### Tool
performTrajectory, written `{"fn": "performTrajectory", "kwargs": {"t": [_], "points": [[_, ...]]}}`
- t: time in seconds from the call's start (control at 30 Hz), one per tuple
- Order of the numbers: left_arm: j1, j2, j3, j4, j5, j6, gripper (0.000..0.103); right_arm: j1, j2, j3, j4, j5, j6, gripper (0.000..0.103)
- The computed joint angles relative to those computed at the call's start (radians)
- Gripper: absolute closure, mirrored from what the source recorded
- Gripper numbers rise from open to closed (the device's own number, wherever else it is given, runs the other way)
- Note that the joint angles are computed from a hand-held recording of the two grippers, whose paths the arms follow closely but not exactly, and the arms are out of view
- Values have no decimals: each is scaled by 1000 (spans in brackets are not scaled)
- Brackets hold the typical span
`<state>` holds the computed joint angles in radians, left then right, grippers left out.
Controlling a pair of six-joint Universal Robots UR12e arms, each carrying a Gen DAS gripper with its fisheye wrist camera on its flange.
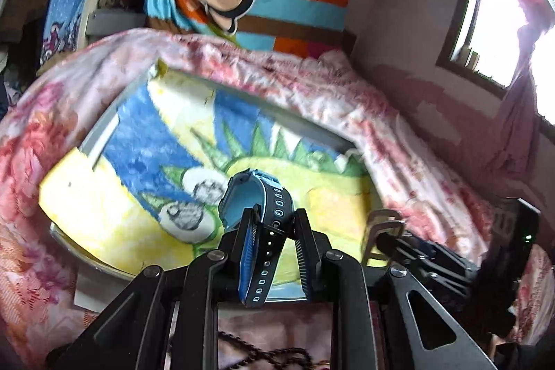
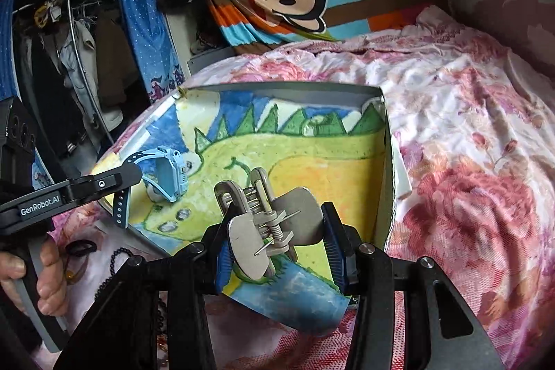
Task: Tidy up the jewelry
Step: 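Carry the watch into the tray with the left tool while the right tool drops the clip there, then open both tools and withdraw them from the tray toward the remaining jewelry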
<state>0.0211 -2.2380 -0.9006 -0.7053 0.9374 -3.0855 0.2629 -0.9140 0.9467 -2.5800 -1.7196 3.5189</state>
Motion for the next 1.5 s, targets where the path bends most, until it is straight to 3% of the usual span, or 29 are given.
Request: {"fn": "performTrajectory", "kwargs": {"t": [0.2, 0.27, 0.3, 0.4, 0.5, 0.6, 0.67, 0.73, 0.93, 1.27, 1.5], "points": [[1, -2, -9, 30, 4, -33, 77, -1, 10, -19, 56, 1, 9, 61], [-1, 0, -5, 18, 35, -43, 72, 2, 12, -26, 78, -14, 7, 45], [-3, 1, 1, 0, 62, -40, 64, 3, 11, -25, 77, -23, 5, 41], [-2, 10, -10, 15, 121, -81, 22, 10, 4, -20, 73, -61, 0, 32], [9, 23, -34, 59, 139, -151, 15, 15, -5, -11, 71, -97, 7, 31], [17, 34, -34, 27, 156, -181, 15, 24, -19, 4, 51, -140, 8, 28], [20, 46, -47, 34, 162, -180, 11, 30, -28, 15, 24, -167, 3, 14], [22, 69, -78, 65, 169, -173, 5, 36, -39, 27, -5, -181, -1, 11], [31, 142, -174, 164, 172, -111, 2, 63, -77, 70, -120, -232, -31, 3], [62, 266, -345, 364, 185, -58, 0, 124, -133, 131, -286, -270, -138, 2], [100, 352, -460, 410, 182, -36, 0, 167, -172, 178, -300, -284, -173, 2]]}}
